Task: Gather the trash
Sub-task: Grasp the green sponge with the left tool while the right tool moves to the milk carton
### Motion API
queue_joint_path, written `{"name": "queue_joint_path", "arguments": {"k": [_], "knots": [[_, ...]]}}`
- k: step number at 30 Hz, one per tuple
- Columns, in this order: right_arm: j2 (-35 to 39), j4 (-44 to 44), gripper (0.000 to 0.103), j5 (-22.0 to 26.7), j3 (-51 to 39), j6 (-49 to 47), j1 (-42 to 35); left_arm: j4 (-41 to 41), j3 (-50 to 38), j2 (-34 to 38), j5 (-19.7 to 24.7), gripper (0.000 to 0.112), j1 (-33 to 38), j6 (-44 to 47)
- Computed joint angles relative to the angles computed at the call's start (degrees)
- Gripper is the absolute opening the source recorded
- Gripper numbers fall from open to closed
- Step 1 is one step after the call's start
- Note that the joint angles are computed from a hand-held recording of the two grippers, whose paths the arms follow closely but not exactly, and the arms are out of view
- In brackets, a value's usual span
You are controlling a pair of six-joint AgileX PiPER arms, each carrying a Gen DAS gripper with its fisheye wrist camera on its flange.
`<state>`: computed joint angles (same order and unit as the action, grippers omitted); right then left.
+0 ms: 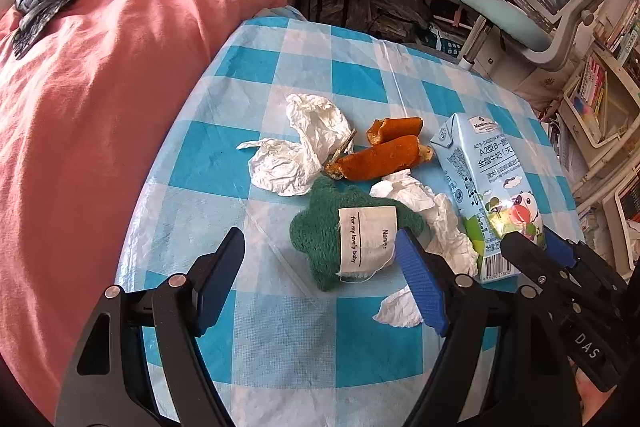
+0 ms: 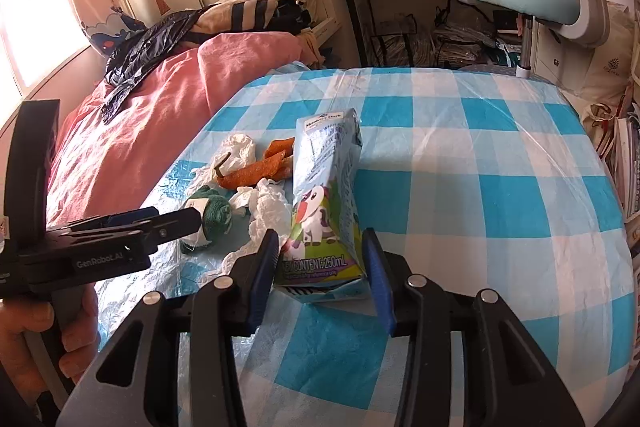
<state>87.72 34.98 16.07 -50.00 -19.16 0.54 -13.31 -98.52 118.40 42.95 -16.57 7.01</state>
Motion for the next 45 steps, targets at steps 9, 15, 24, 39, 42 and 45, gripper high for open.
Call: {"name": "queue_joint_path", "arguments": {"k": [9,15,24,39,42,45], "knots": [[-1.25,8.84,0.042,4.03,-0.21,-7.29,-4.69,-7.9,-3.4,3.14,4.42,0.045,1.44,5.45],[-1.57,7.89,0.042,6.58,0.02,-6.1,-7.53,-11.86,-4.12,2.89,6.62,0.017,2.68,8.14],[-0.59,6.02,0.044,6.59,-0.15,-4.34,-7.72,-12.96,-6.53,4.39,9.4,0.016,3.4,8.37],[-1.87,14.66,0.044,8.47,1.06,-12.86,-10.54,-16.64,-4.87,3.95,5.68,0.016,4.76,8.63],[-2.8,19.96,0.044,10.79,1.68,-17.54,-12.43,-17.13,-3.56,1.63,5.32,0.013,4.49,10.17],[-3.6,23.39,0.044,13.31,2.15,-20.53,-14.53,-17.44,-1.44,-1.46,4.15,0.013,4.2,11.93]]}}
